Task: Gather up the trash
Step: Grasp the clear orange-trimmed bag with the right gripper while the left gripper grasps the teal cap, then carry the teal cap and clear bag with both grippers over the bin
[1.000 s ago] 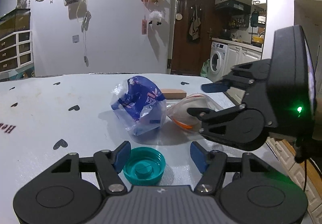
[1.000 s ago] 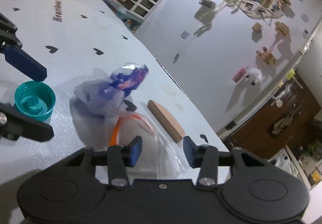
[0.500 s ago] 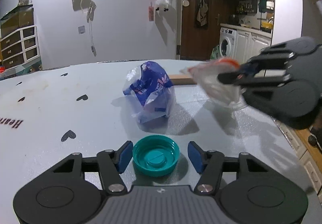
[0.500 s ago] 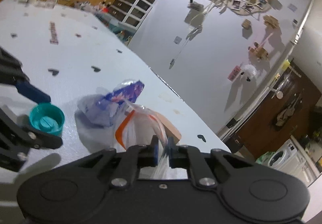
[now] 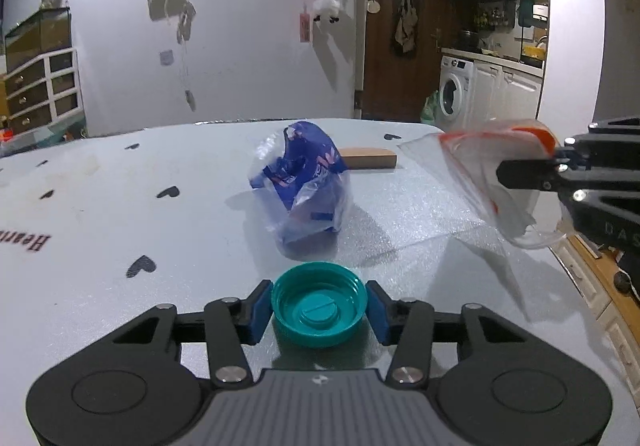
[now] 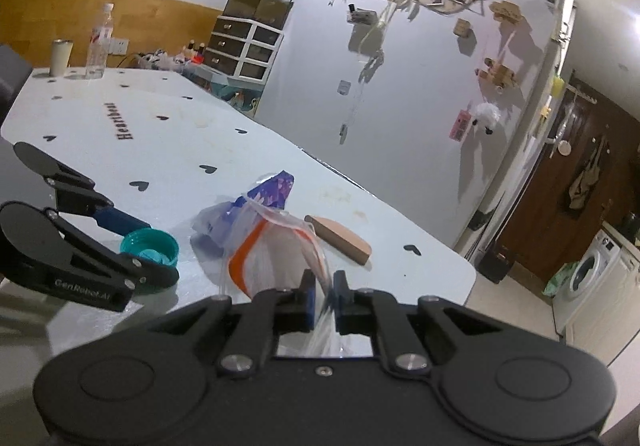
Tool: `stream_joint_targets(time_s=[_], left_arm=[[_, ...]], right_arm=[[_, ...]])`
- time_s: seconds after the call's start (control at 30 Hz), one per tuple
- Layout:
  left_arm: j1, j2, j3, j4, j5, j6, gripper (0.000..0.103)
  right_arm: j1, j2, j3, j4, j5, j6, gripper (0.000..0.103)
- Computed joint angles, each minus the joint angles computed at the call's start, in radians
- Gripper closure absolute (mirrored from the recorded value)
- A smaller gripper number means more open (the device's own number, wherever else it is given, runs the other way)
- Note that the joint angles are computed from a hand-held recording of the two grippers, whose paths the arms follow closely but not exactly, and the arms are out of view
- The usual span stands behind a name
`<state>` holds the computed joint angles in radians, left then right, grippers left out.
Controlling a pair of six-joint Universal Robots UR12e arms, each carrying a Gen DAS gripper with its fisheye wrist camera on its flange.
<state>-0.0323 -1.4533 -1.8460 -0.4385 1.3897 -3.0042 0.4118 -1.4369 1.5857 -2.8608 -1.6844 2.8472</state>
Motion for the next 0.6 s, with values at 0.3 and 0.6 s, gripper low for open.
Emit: stream_joint_targets(time_s=[0.3, 0.6], left_arm=[[-0.007, 0.051, -0.045, 0.051, 0.025, -0.111, 0.053], [-0.064, 0.077, -0.047, 0.092, 0.099, -0.145, 0.053]], right_arm=[[-0.019, -0.048, 0.048, -0.018, 0.052, 0.135, 0.095], [-0.034, -0.111, 0.103, -0.03, 0.066, 0.238, 0.095]])
